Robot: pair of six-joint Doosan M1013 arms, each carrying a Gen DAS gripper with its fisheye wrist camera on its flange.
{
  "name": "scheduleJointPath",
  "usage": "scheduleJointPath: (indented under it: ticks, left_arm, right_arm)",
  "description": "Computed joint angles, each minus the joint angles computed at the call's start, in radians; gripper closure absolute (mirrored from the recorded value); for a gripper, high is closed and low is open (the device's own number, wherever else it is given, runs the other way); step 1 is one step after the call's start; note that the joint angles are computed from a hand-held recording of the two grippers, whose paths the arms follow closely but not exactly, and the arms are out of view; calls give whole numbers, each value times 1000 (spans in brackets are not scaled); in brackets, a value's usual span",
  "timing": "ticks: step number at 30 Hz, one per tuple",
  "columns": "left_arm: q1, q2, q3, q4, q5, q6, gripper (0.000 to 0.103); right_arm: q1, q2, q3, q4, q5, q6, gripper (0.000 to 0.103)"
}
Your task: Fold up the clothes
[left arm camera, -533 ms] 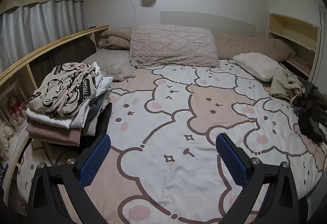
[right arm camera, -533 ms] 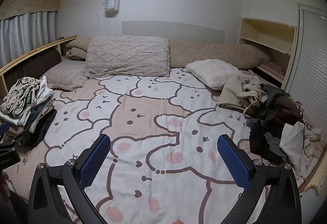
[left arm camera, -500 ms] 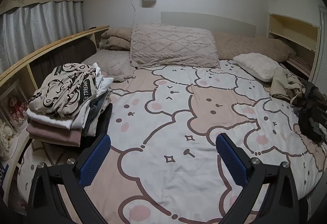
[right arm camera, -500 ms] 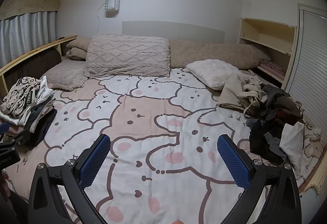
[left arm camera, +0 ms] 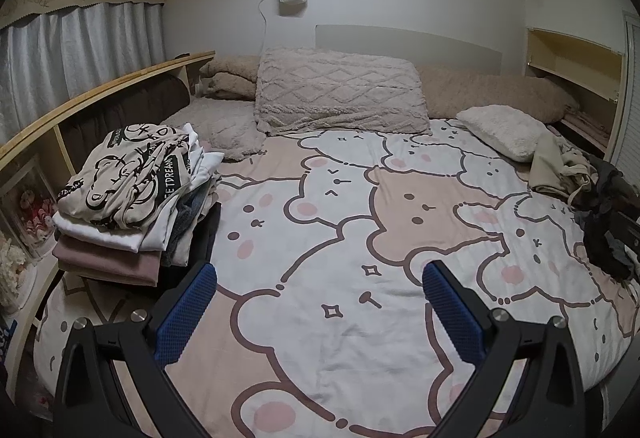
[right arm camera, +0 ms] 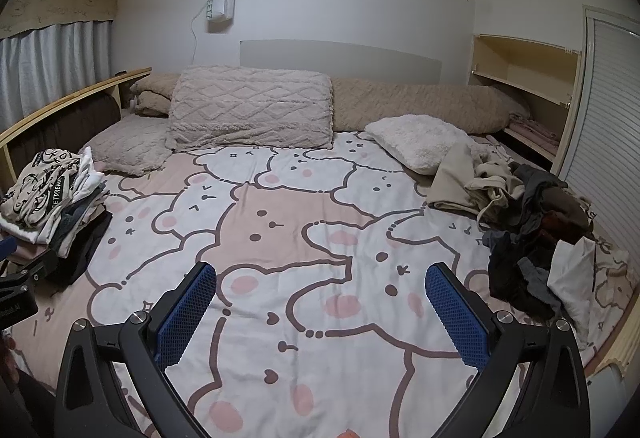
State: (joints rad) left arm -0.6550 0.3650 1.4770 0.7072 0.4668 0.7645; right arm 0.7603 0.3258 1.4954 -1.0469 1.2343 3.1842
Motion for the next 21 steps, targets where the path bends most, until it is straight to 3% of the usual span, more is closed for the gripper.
scheduleJointPath:
  ticks: [21]
  left_arm:
    - [6, 4, 2, -42, -17, 30, 0]
  right_arm:
    - [-10, 2, 7, 23, -15, -13, 0]
